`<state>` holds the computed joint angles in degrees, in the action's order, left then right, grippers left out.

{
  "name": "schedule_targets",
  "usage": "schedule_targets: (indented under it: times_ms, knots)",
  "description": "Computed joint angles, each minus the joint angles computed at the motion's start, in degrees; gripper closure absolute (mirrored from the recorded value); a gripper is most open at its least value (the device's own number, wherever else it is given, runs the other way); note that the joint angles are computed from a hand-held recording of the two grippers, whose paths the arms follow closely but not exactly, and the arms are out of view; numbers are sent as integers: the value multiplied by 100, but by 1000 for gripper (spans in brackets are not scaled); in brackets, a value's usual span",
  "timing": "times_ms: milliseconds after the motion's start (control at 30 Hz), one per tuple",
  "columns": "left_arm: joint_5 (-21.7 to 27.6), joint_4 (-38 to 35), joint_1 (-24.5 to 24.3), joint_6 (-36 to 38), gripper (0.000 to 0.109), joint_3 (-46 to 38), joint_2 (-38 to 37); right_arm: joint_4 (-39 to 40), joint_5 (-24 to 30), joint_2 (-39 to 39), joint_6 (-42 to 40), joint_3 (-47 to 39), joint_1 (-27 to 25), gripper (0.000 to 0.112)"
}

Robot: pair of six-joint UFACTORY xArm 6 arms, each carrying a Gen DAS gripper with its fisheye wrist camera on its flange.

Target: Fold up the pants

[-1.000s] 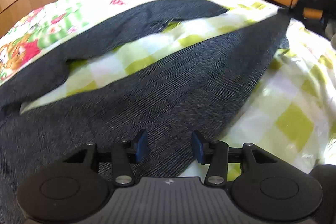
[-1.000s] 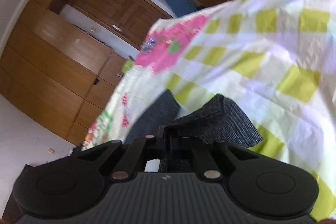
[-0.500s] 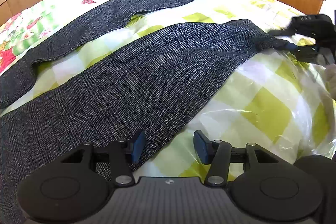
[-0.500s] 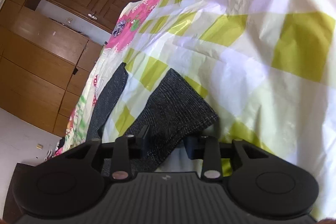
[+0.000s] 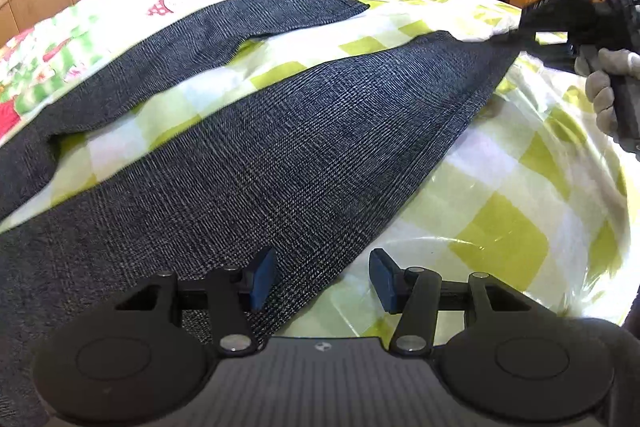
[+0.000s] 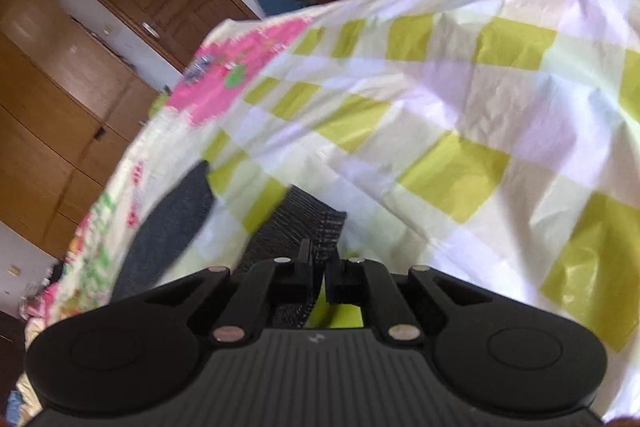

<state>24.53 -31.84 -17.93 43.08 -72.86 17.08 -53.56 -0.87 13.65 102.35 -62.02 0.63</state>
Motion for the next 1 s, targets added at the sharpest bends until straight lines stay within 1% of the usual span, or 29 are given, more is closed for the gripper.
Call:
schedule_targets:
  times_ms: [33, 67, 100, 167, 200, 233, 267, 300, 367, 400, 467, 500, 533, 567, 600, 633, 700, 767, 833, 867, 900, 967, 1000]
  knots:
    - [83, -40, 27, 21, 45, -28, 24, 317, 259, 57, -497, -20, 108, 102]
    - [140, -51, 53, 8, 45, -35, 30, 394, 577, 15, -761, -36, 219, 100]
    - [148, -97, 85, 45, 45, 15, -12, 231, 998, -104, -786, -60, 341, 99]
    - [72, -218, 173, 178, 45, 228, -198, -649, 2115, -349, -327, -184, 662, 89]
    - [25, -267, 226, 227, 45, 337, -302, -887, 2580, -420, -246, -232, 816, 86]
    - [-10, -299, 303, 271, 44, 441, -405, -998, 2837, -474, -305, -260, 923, 86]
    - [-70, -304, 384, 296, 44, 553, -513, -1116, 2854, -547, -393, -246, 991, 86]
    - [-152, -296, 468, 320, 44, 650, -601, -1134, 2691, -555, -558, -261, 1035, 86]
    - [-396, -191, 662, 268, 43, 884, -762, -797, 2181, -412, -1271, -403, 1162, 86]
    - [-474, -58, 789, 111, 43, 985, -830, -525, 1859, -273, -1625, -490, 1221, 86]
    - [-591, 126, 1072, -213, 43, 1111, -900, 586, 1188, 70, -2722, -631, 1383, 84]
    - [-696, 184, 1204, -322, 43, 1198, -937, 1186, 1099, 269, -3258, -754, 1517, 80]
    - [-813, 359, 1326, -519, 43, 1290, -955, 1786, 1202, 480, -3760, -923, 1667, 78]
    - [-847, 774, 1476, -933, 43, 1351, -952, 2385, 1382, 671, -4245, -1098, 1795, 77]
    - [-806, 985, 1628, -1134, 40, 1376, -912, 2806, 1602, 833, -4585, -1267, 1891, 76]
    - [-785, 956, 1768, -1133, 38, 1434, -916, 2988, 1919, 943, -4774, -1479, 1972, 76]
    - [-621, 431, 2008, -705, 37, 1514, -1032, 2968, 2328, 1002, -4894, -1764, 2063, 75]
    - [-623, 378, 2172, -586, 37, 1636, -1196, 2975, 2408, 974, -5016, -1927, 2129, 75]
    - [-802, 420, 2253, -457, 37, 1767, -1321, 2677, 2523, 998, -5142, -2186, 2249, 74]
    - [-851, 323, 2304, -293, 37, 1771, -1339, 2676, 2555, 1073, -5313, -2383, 2330, 74]
    - [-887, 241, 2357, -186, 37, 1780, -1362, 2907, 2549, 1184, -5611, -2579, 2397, 73]
    - [-958, 251, 2448, -206, 37, 1693, -1298, 3602, 2601, 1502, -6438, -3046, 2565, 70]
    - [-1001, 347, 2502, -279, 37, 1658, -1250, 3817, 2726, 1706, -6736, -3343, 2647, 66]
